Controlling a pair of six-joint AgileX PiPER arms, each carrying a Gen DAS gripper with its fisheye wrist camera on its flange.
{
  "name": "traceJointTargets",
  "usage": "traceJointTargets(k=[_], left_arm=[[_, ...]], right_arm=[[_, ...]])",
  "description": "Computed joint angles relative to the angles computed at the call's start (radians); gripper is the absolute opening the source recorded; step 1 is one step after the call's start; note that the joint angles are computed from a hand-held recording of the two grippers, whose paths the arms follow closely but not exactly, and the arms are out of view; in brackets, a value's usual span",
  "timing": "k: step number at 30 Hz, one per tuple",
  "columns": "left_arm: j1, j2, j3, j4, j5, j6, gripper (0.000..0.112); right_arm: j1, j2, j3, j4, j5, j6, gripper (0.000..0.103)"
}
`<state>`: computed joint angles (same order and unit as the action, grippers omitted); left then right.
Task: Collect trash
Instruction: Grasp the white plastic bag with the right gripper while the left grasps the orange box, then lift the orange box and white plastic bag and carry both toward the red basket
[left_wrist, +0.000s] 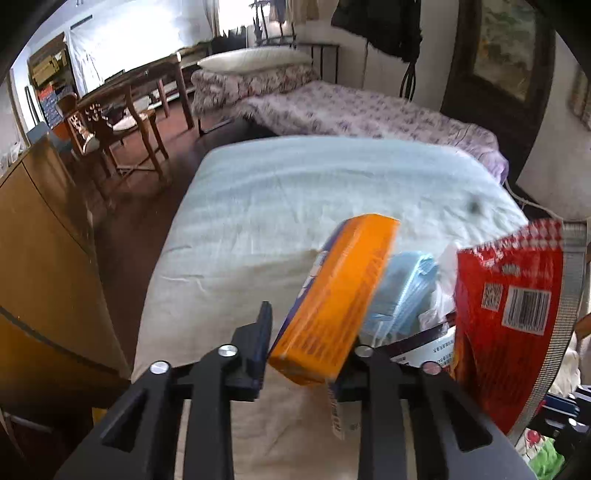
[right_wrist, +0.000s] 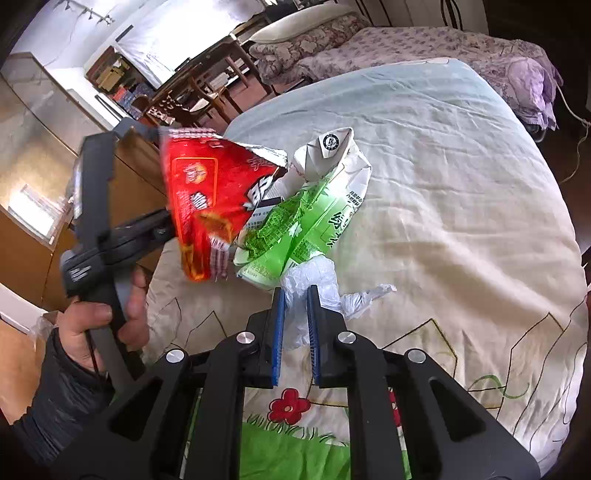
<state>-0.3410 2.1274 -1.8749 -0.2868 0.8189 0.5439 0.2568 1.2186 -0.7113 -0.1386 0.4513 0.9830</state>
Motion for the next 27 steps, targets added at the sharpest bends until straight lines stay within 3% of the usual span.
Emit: traceJointTargets(k=[9,14,20,22,26,27], left_arm=[[0.124,-0.113,0.095,-0.208,0.076,0.058,0.014],[0.184,-0.205,0.209,-0.291,0.103,0.134,0.013],[0.265,-0.304,0.328,-0.360,0.155,0.223,0.013],[0.290,-0.328,0.352,-0.375,0.168,0.243,0.013],[0.350,-0.353,0.392,-0.411,0.185,0.275,0.013],[0.364,-0.348,0.390,-0.417,0.192,0.277,0.013]], right_arm=[[0.073,-0.010,-0.004,-0.208,0.013,0.195,0.014],[0.154,-0.002,-0.028,-0.360,0.084,0.340,0.014],[0.195,0.033,-0.071,-0.290,0.164,0.309,0.017],[0.207,0.042,-0.082,-0.294,0.184,0.313,0.022],[0.221,0.019,-0.069,-0.360,0.181,0.371,0.066],[0.230,0.015,-0.064,-0.390,0.184,0.398,0.071]])
